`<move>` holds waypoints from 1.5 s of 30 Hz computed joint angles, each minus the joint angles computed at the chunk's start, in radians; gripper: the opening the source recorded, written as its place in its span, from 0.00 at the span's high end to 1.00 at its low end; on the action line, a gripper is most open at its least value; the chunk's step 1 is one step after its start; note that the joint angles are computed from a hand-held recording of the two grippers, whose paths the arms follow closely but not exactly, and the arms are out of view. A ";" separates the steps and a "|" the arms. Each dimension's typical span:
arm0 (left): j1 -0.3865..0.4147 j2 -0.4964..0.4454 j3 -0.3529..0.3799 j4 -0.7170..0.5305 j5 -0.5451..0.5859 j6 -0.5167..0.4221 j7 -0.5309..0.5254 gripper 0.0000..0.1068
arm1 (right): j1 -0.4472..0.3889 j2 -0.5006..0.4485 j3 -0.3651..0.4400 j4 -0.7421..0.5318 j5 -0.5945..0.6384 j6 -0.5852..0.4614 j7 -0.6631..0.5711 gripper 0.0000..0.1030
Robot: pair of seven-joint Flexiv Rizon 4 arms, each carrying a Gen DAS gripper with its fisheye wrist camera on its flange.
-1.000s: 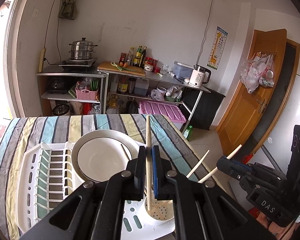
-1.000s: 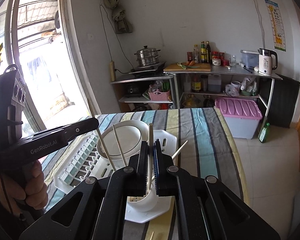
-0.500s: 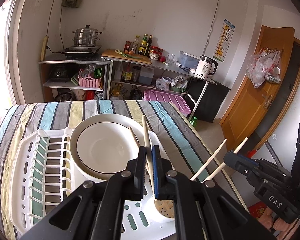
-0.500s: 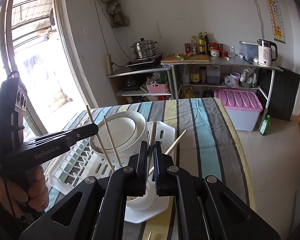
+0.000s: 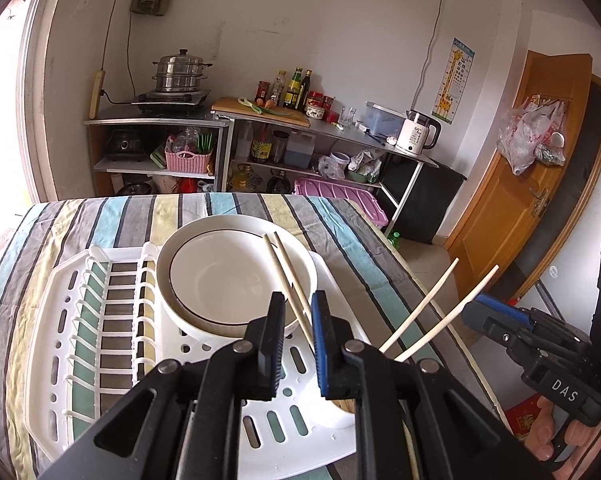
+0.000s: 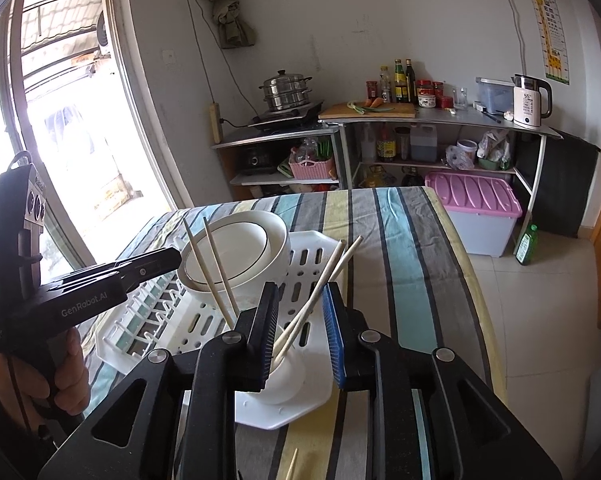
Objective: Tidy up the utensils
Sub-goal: 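Open both tools to release the chopsticks and pull back from the cup, then move both tools toward the remaining chopsticks and fork on the cloth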
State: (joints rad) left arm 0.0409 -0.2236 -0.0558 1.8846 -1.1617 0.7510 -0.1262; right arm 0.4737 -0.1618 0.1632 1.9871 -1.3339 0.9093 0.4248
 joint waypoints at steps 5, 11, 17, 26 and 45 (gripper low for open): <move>0.012 0.043 0.021 0.047 -0.032 -0.022 0.053 0.83 | 0.018 0.023 0.020 0.021 -0.011 -0.030 0.018 0.77; 0.030 0.113 0.069 0.123 -0.067 -0.066 0.127 0.80 | 0.060 0.049 0.058 0.042 -0.029 -0.106 0.051 0.76; 0.059 0.199 0.134 0.220 -0.113 -0.127 0.228 0.70 | 0.119 0.063 0.099 0.063 -0.051 -0.190 0.106 0.76; 0.109 0.289 0.212 0.339 -0.099 -0.187 0.348 0.66 | 0.216 0.050 0.143 0.073 -0.047 -0.284 0.144 0.76; 0.239 0.345 0.303 0.440 0.021 -0.320 0.432 0.66 | 0.361 0.004 0.174 0.082 0.012 -0.386 0.227 0.76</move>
